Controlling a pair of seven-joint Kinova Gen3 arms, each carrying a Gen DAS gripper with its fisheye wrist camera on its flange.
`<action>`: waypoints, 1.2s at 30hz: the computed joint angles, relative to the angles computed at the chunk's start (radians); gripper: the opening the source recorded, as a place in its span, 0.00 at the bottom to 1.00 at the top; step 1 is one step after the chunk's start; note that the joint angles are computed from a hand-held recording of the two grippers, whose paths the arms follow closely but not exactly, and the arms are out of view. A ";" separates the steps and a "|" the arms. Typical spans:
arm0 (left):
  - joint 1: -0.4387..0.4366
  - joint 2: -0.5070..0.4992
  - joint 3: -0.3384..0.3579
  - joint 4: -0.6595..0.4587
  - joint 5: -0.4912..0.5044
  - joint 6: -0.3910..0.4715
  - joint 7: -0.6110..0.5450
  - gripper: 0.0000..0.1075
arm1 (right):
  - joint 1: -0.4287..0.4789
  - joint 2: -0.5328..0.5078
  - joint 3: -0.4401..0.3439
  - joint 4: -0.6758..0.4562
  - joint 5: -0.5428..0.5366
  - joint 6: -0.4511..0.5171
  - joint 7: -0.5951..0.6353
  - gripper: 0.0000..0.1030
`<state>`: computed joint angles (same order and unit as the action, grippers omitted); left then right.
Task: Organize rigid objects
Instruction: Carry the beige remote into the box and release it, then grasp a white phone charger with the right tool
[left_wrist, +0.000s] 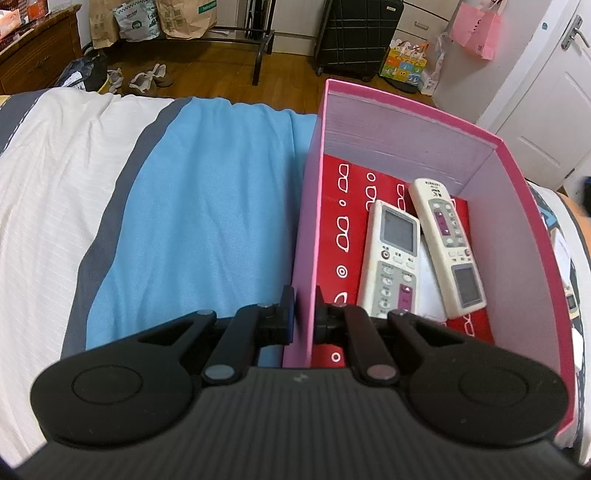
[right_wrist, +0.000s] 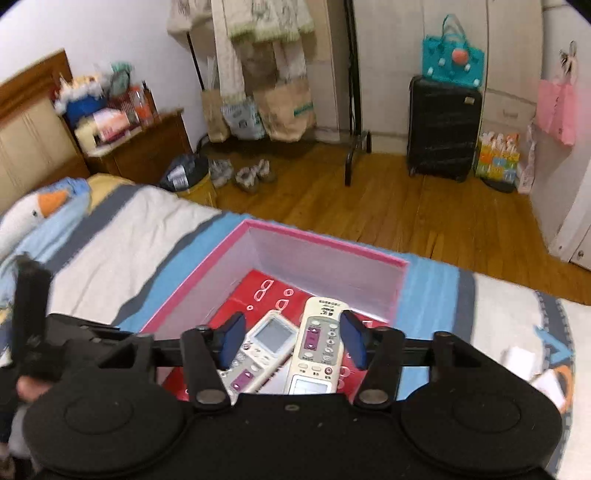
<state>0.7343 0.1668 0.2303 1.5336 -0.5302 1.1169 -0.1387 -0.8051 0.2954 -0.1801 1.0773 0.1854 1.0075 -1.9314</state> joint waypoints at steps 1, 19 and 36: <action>0.001 0.002 0.000 -0.004 0.000 0.004 -0.001 0.06 | 0.001 -0.025 0.020 0.030 -0.008 -0.010 0.021 0.64; 0.009 0.016 -0.006 -0.030 0.002 0.033 0.004 0.06 | 0.221 -0.024 0.063 0.119 -0.095 0.396 -0.165 0.64; 0.016 0.016 -0.007 -0.029 -0.006 0.038 0.010 0.06 | 0.204 0.003 0.047 0.212 -0.056 0.387 -0.353 0.59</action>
<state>0.7507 0.1828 0.2228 1.5050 -0.5364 1.1551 -0.1284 -0.6013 0.2984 -0.1334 1.2893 0.1291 1.3941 -2.2846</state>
